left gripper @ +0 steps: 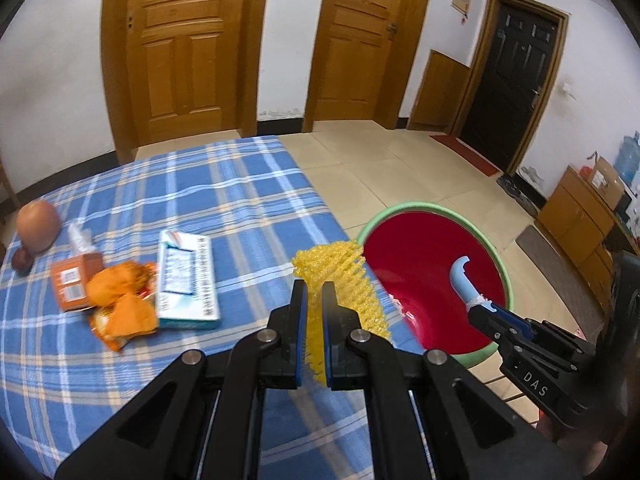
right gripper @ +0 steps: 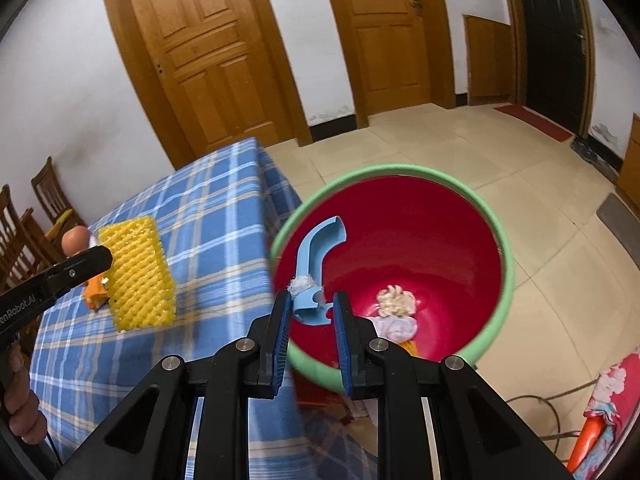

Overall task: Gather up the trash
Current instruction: 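Carry the net and blue piece over the red bin while opening both tools to drop them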

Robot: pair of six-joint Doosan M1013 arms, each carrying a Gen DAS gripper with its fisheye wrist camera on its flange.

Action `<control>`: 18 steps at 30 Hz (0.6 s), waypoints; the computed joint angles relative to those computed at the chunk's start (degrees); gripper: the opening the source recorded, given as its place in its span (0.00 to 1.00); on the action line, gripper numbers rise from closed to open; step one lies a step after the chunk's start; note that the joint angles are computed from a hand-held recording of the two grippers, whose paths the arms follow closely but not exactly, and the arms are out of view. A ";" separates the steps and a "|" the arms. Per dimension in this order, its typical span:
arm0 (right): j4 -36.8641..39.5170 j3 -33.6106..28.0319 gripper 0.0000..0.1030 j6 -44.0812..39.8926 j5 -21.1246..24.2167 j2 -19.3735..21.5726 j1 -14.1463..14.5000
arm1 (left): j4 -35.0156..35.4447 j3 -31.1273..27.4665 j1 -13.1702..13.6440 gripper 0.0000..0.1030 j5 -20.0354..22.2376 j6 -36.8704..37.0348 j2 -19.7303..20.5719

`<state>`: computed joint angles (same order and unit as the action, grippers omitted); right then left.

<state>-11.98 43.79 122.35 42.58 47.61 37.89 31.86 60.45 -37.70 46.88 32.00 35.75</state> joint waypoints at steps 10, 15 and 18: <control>0.57 1.28 0.21 1.99 0.33 -0.07 -1.57 | -4.80 -7.65 -0.04 0.05 2.28 7.38 4.98; 1.03 2.16 0.23 2.92 -0.42 -0.24 -2.22 | -6.83 -10.49 0.08 0.05 2.84 9.92 6.90; 1.16 3.21 0.23 3.75 -1.10 -0.71 -2.50 | -7.83 -12.05 0.05 0.05 3.24 11.26 7.96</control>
